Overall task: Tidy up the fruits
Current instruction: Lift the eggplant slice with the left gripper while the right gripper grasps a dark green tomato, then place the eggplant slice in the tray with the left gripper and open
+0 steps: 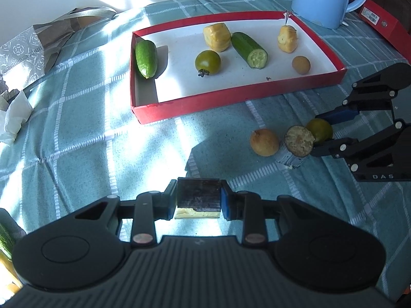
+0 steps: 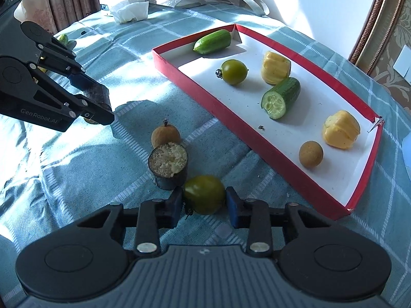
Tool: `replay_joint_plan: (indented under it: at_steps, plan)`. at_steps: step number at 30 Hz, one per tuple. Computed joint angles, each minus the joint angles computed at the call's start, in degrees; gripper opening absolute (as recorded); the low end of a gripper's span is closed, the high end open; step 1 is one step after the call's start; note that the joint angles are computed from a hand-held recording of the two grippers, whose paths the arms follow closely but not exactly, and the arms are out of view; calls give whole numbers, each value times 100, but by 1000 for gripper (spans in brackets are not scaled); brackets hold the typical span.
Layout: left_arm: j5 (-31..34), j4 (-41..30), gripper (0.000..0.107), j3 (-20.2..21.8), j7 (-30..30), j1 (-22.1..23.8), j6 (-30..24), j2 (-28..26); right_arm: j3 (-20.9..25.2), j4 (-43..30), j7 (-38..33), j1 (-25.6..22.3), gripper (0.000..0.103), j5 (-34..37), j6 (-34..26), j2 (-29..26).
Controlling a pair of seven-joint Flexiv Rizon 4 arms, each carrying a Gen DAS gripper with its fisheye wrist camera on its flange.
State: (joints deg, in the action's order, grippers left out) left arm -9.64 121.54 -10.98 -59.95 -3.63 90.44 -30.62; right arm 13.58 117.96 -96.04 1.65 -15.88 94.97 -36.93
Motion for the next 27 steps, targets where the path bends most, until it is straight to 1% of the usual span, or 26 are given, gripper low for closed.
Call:
replay_joint_plan:
  at_steps: [1, 5, 8, 11, 13, 15, 23, 27]
  plan:
    - [0, 2, 30, 19, -15, -15, 3, 4, 43, -29, -26, -38, 35, -20, -46, -16]
    - [2, 2, 30, 90, -79, -59, 9, 17, -91, -5, -66, 99, 34, -39, -3, 2]
    - [3, 6, 30, 110, -119, -64, 23, 27, -357, 120, -32, 332, 34, -12, 223, 70]
    - [7, 0, 30, 144, -172, -98, 28, 33, -340, 194, 24, 292, 33, -2, 281, 126]
    - [15, -5, 30, 147, -190, -104, 34, 35, -500, 313, 75, 422, 33, 25, 382, 211]
    - [26, -16, 30, 154, -206, -121, 40, 33, -505, 404, 110, 404, 33, 30, 434, 282]
    - [52, -49, 30, 76, -202, -103, 75, 43, -846, 940, 310, 684, 33, 199, 858, 653]
    - [53, -110, 30, 18, -175, -85, 74, 44, -952, 1145, 408, 791, 33, 295, 977, 787]
